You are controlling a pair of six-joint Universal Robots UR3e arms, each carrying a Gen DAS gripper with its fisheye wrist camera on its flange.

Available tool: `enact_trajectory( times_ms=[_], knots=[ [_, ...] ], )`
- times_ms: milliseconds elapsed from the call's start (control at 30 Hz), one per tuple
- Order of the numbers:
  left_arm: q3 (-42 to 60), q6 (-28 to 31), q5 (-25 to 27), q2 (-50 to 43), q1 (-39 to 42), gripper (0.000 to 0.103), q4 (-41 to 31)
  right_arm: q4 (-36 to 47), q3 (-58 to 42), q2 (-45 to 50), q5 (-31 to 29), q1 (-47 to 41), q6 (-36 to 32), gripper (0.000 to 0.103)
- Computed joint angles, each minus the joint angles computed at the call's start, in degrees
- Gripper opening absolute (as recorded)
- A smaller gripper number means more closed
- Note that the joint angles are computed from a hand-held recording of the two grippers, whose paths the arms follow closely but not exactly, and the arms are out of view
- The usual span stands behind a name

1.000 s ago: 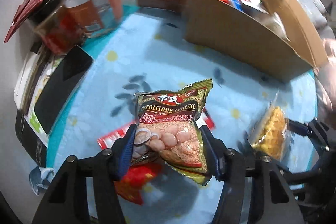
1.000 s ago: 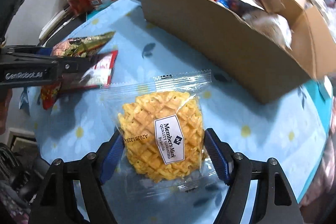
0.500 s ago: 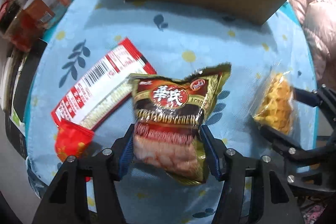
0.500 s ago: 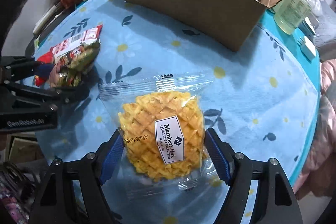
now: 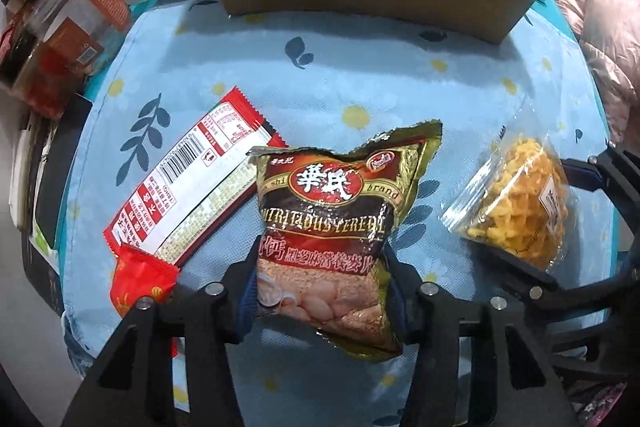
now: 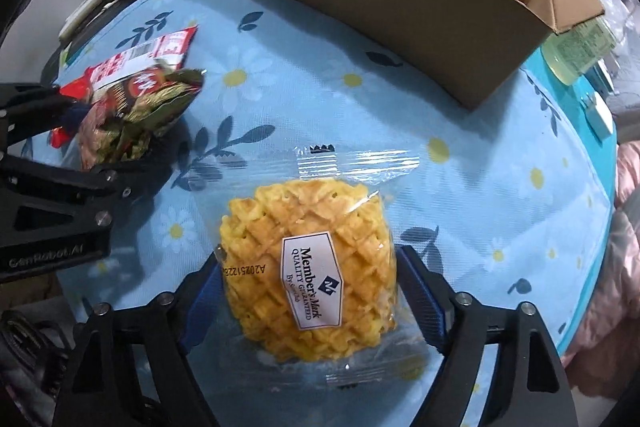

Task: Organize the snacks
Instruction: 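Raise the cereal packet and waffle packet higher with both tools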

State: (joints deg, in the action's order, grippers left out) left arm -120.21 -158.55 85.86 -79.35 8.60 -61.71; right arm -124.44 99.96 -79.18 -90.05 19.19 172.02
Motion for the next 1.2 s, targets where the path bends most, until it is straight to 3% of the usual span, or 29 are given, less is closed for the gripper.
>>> enact_trajectory(
  times_ms=[267, 767, 1200],
  knots=[
    [3.88, -0.91, -2.21, -1.37, 2.38, 0.047, -4.55, 1.55, 3.44, -4.4, 4.85, -3.97, -0.57, 0.073],
    [5.71, 1.71, -6.27, 6.76, 7.64, 0.047, -12.76, 6.16, 8.16, -16.38, 11.27, -9.01, -4.27, 0.072],
    [11.06, 2.02, -10.19, 15.99, 10.05, 0.047, -21.21, 10.75, 5.69, -23.82, 15.63, -12.04, -5.84, 0.072]
  ],
)
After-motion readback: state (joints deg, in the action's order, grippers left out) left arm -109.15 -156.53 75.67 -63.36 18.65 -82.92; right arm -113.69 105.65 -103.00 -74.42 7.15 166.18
